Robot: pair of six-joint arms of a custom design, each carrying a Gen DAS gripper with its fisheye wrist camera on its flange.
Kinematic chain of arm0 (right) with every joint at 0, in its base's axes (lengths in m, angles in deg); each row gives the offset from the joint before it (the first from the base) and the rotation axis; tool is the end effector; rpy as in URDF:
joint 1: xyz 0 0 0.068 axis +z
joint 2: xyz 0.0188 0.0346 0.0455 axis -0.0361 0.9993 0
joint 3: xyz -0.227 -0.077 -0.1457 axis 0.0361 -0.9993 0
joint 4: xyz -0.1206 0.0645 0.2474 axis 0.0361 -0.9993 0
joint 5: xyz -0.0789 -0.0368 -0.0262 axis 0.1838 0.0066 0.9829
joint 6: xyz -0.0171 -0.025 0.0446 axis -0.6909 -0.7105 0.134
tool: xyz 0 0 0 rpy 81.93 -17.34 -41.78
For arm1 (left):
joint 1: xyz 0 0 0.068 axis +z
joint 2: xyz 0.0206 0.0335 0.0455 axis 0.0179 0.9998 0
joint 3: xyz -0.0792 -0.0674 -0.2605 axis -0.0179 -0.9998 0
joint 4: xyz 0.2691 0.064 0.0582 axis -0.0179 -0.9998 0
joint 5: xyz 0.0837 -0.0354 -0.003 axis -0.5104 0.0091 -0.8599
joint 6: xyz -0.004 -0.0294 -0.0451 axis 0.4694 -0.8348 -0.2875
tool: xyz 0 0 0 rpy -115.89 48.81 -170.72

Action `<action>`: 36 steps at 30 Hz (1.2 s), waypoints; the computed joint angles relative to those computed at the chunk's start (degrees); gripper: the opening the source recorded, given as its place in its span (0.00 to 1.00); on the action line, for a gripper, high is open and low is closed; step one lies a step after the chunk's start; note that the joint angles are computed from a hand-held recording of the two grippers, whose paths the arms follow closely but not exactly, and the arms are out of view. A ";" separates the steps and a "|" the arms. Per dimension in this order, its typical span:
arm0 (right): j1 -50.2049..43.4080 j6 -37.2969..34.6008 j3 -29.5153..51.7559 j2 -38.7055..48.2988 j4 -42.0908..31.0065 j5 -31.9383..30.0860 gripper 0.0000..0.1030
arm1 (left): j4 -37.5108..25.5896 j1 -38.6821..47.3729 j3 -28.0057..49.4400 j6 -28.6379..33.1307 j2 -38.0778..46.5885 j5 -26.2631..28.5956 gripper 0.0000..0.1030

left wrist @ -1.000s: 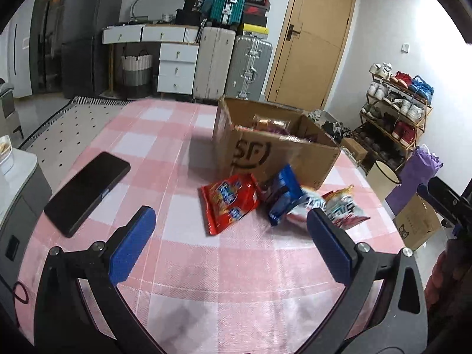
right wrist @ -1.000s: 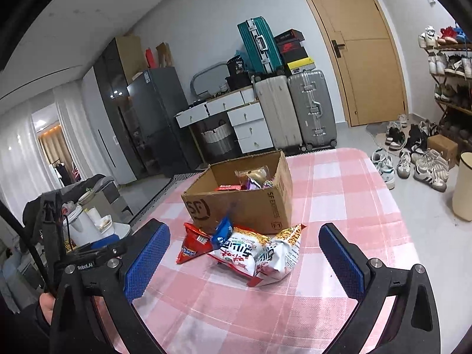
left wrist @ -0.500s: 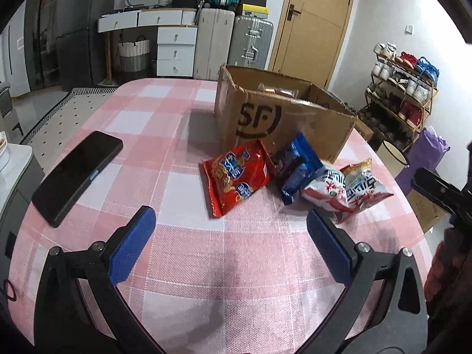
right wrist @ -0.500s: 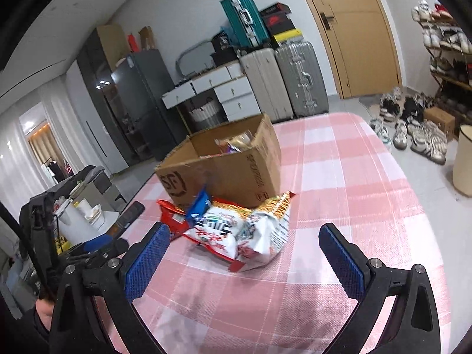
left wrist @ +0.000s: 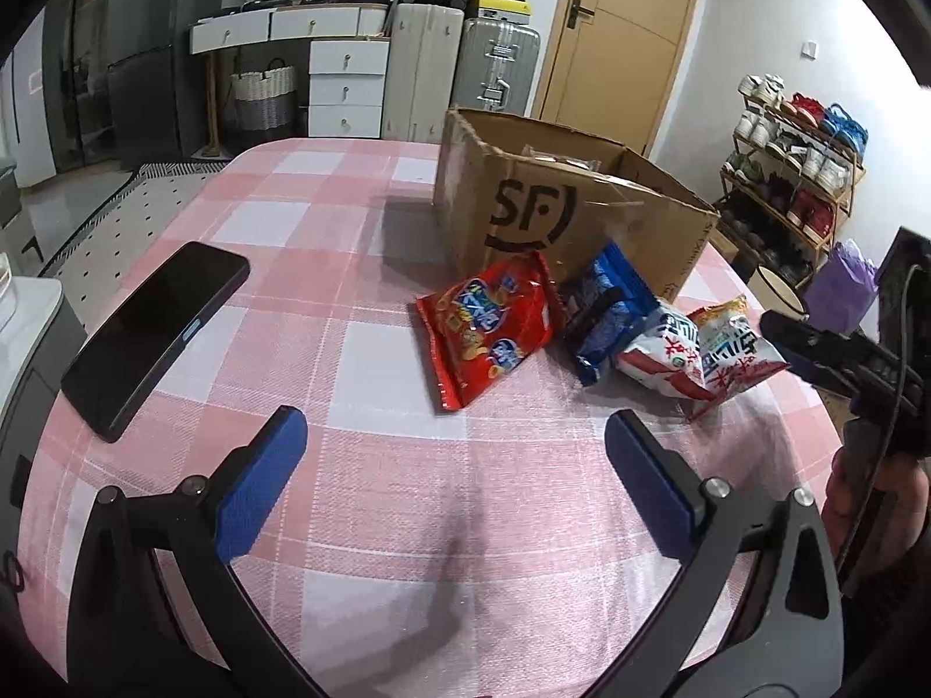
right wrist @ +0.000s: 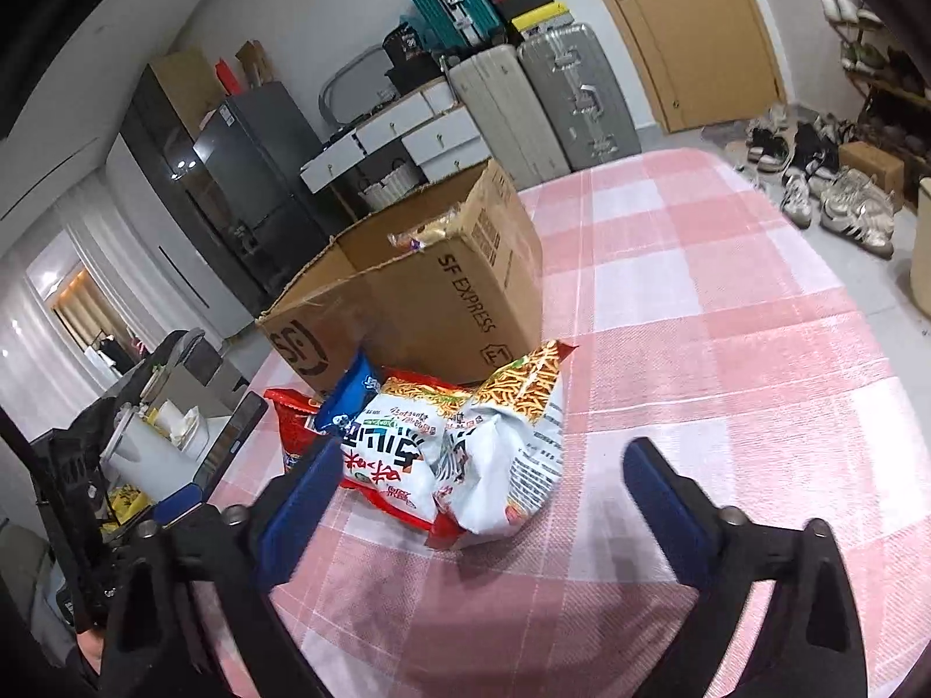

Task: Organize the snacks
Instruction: 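Grasp the white chip bag with the right tool and lift it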

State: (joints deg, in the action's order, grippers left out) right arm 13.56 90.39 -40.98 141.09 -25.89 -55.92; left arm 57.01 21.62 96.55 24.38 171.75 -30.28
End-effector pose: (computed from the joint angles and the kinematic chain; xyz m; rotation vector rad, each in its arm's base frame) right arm 0.2881 0.0887 0.0518 0.0691 2.3001 0.6253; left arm 0.2434 0.0750 0.0583 0.0281 2.3330 -0.2565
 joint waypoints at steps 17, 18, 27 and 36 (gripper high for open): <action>-0.78 1.42 11.94 10.14 -9.15 -1.32 0.55 | -3.73 5.38 1.51 2.08 2.42 2.66 0.99; -0.96 1.63 12.34 10.46 -9.80 -1.83 0.51 | -4.11 5.68 1.57 2.16 2.57 2.98 0.99; -1.40 1.41 9.46 9.47 -7.25 -3.76 0.42 | -4.97 6.54 1.25 2.29 2.84 3.10 0.99; -0.41 -0.14 4.23 5.54 -3.62 -2.80 0.40 | -6.06 5.68 1.25 1.06 2.02 3.05 0.99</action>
